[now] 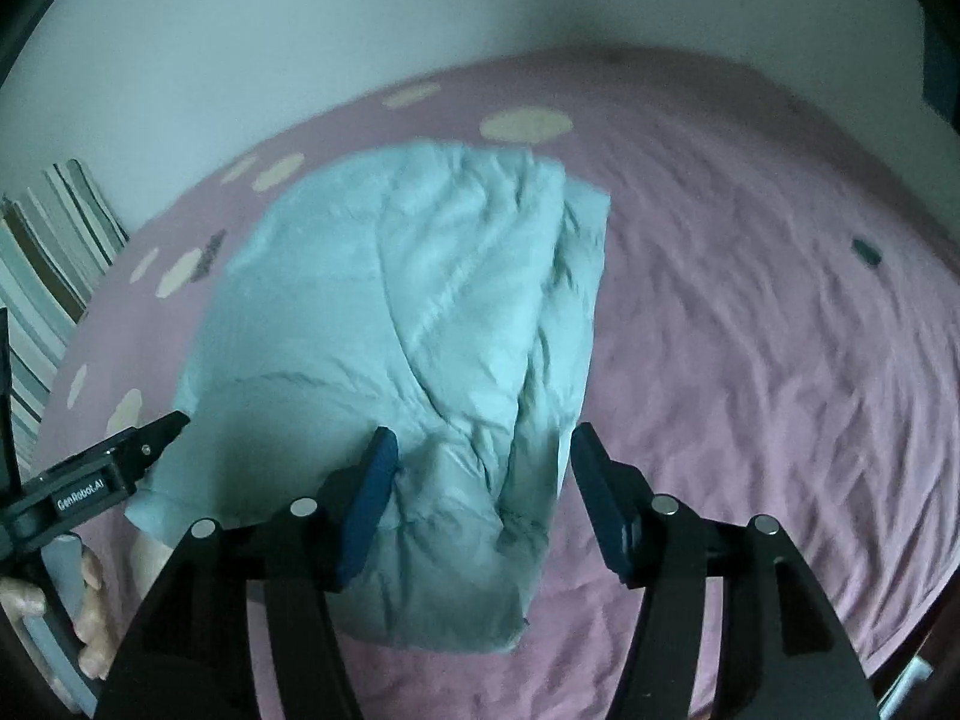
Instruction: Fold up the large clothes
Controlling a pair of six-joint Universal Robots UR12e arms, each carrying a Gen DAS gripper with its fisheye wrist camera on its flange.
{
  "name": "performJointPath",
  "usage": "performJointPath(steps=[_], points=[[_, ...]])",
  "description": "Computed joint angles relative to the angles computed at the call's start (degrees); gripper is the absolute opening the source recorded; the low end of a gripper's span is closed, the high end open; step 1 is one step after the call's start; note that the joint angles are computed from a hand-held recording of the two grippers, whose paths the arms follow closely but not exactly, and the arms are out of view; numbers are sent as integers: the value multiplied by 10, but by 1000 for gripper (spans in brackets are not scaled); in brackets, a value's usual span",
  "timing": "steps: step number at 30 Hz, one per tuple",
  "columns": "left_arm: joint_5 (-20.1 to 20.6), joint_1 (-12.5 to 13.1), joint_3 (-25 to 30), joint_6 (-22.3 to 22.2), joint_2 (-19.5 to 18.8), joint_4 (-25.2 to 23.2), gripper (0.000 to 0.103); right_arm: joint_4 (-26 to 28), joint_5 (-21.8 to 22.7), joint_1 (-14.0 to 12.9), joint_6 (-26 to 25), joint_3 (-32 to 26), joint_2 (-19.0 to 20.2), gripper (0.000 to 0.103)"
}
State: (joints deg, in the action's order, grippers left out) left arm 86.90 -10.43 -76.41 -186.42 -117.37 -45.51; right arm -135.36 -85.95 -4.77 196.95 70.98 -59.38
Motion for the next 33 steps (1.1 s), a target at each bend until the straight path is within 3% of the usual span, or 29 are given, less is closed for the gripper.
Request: performJointPath(steps=[5,7,10,13,26,33], points=[[-10,-2,-1,5,-9,7,91,11,48,-9,15,-6,13,66],[-16,-1,2,7,-13,5,91,2,79,-13,26,-6,18,50],[-28,0,9,7,-19,-1,86,-4,86,-14,23,-6,20,36],[-25,-2,17,13,-24,-3,85,-8,96,-16,21,-10,24,29],[-19,-1,42,0,-38,-17,84,-17,126,-19,-1,-39,47,24],[-16,-3,42,20,-30,-26,79,-22,118,-23,-1,-9,18,18]])
